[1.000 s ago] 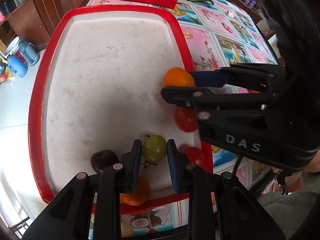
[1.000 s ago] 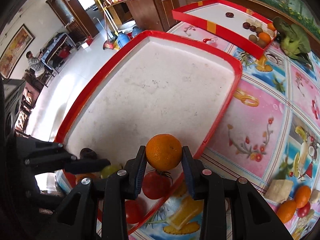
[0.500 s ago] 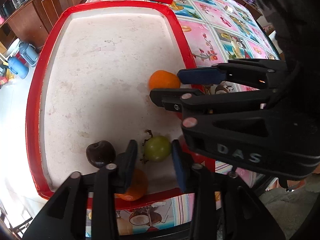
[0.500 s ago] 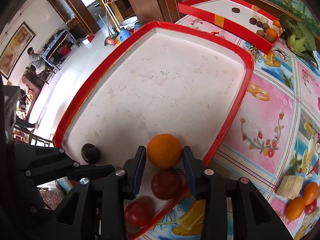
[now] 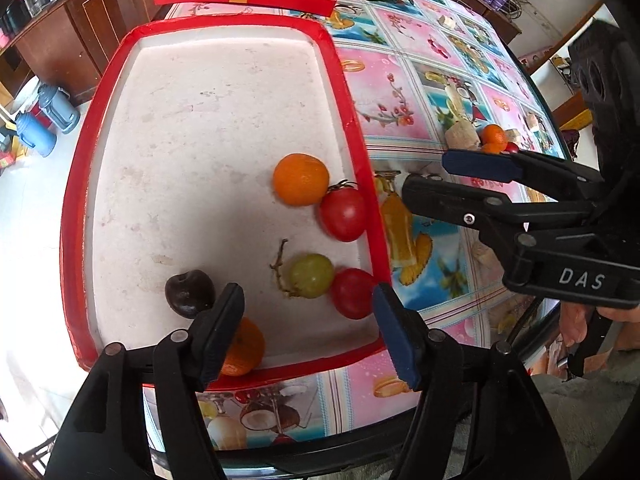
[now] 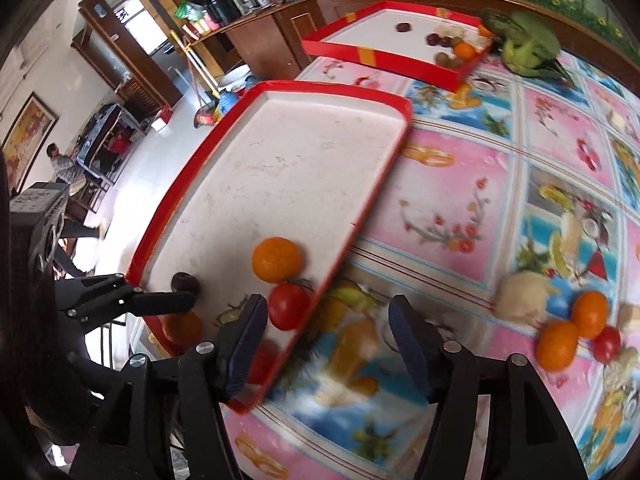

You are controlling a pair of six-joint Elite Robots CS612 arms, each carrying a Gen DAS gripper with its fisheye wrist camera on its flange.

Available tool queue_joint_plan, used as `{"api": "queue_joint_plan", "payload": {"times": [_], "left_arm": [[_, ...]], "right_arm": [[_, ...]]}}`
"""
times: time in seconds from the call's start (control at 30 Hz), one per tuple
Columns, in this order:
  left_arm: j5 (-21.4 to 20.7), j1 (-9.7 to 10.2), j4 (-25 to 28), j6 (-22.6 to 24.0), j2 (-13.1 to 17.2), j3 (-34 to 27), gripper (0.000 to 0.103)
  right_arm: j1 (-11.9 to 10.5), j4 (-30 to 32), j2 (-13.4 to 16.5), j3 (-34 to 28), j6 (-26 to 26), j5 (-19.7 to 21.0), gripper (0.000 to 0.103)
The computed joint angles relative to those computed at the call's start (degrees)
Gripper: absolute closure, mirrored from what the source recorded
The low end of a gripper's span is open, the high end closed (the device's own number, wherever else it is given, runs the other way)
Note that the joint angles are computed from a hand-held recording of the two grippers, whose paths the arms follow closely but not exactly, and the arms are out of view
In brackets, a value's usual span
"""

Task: Organize fruits
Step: 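Move both grippers back toward the items on the tablecloth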

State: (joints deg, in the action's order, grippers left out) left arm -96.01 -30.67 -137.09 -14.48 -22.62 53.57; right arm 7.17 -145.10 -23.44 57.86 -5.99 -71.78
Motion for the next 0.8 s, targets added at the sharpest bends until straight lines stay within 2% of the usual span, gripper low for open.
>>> {"api": "queue_joint_plan", "payload": {"times": [0.37,0.43,0.8], "left_arm": [[2.14,-1.27,0.22,2.81,0.06,-1.73,0.037],[2.04,-1.38,0.35,2.87,0.4,-2.59,0.035],[0.51,-2.32,1.1,4.7,2.46,-6.73,0.034]], "right_arm": [[-2.09,-3.36,-2.4,5.66,3.78,-2.31,0.036],[-2.47,-4.77,-3.02,6.98,4.47,-2.73,0.03],[-4.74,-9.78,-5.85,12.88,8.51,-5.5,0.03]]}}
